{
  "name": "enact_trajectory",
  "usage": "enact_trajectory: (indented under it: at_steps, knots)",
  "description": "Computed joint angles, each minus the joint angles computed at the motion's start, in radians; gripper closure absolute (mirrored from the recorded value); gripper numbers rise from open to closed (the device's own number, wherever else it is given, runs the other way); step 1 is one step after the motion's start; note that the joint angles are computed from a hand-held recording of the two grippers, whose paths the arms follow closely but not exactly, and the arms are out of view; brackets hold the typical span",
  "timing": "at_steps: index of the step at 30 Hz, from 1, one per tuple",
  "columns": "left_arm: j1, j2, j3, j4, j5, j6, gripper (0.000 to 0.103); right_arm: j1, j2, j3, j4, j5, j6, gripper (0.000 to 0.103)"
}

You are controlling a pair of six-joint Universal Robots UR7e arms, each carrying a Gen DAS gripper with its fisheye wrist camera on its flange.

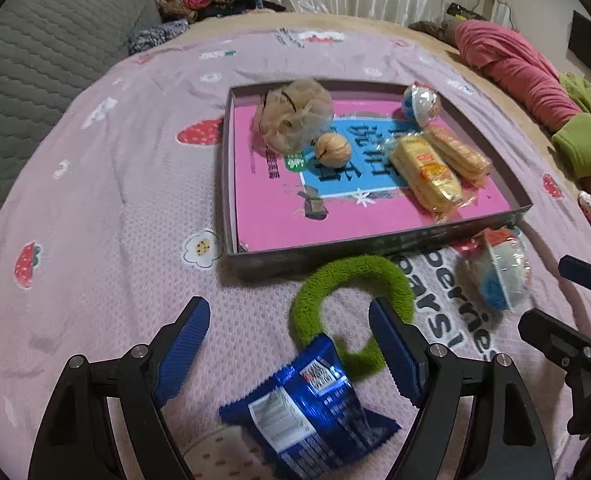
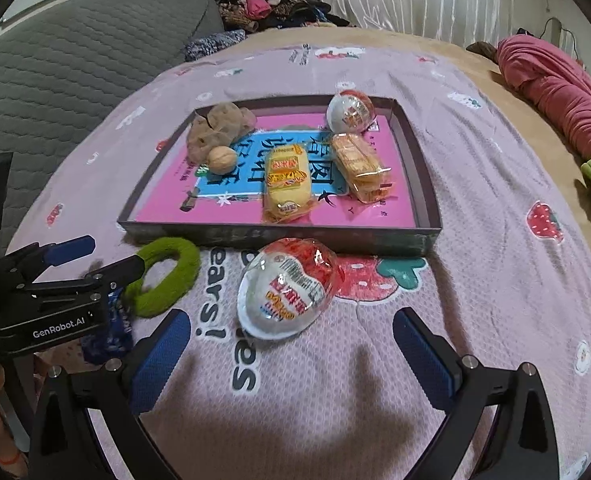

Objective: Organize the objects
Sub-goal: 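Move left gripper over the green ring while right gripper approaches the Kinder egg, then close left gripper on the green ring while right gripper grasps the Kinder egg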

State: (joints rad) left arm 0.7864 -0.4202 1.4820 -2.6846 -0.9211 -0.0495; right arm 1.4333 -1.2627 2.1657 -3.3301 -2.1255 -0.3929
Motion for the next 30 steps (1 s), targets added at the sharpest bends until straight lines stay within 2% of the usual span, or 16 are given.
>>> enact_trajectory:
  at_steps: [5, 12, 16, 18, 20, 22, 25, 30]
  knots:
    - [0.021, 0.021, -0.039, 0.033, -0.011, 0.001, 0.02, -0.003, 0.034, -0.029, -0.013, -0.01, -0.004, 0.001]
    - [0.04, 0.053, -0.092, 0.082, -0.023, -0.005, 0.02, -0.005, 0.086, -0.077, -0.017, -0.068, 0.015, 0.001]
    - [0.048, 0.063, -0.11, 0.089, -0.035, -0.012, 0.02, -0.023, 0.098, -0.094, -0.002, -0.044, 0.043, 0.001]
    - [0.052, 0.07, -0.125, 0.1, -0.037, -0.014, 0.02, -0.028, 0.105, -0.099, -0.011, -0.032, 0.041, 0.006]
    - [0.053, 0.075, -0.133, 0.099, -0.035, -0.01, 0.02, -0.032, 0.109, -0.1, -0.016, -0.019, 0.041, 0.025]
    - [0.055, 0.08, -0.136, 0.089, -0.041, 0.004, 0.02, -0.04, 0.109, -0.103, 0.001, 0.003, 0.045, 0.035]
    - [0.061, 0.089, -0.139, 0.077, -0.048, 0.022, 0.022, -0.043, 0.125, -0.103, -0.023, 0.004, 0.014, 0.037]
    - [0.065, 0.095, -0.137, 0.053, -0.063, 0.059, 0.033, -0.047, 0.133, -0.098, -0.052, 0.022, -0.016, 0.037]
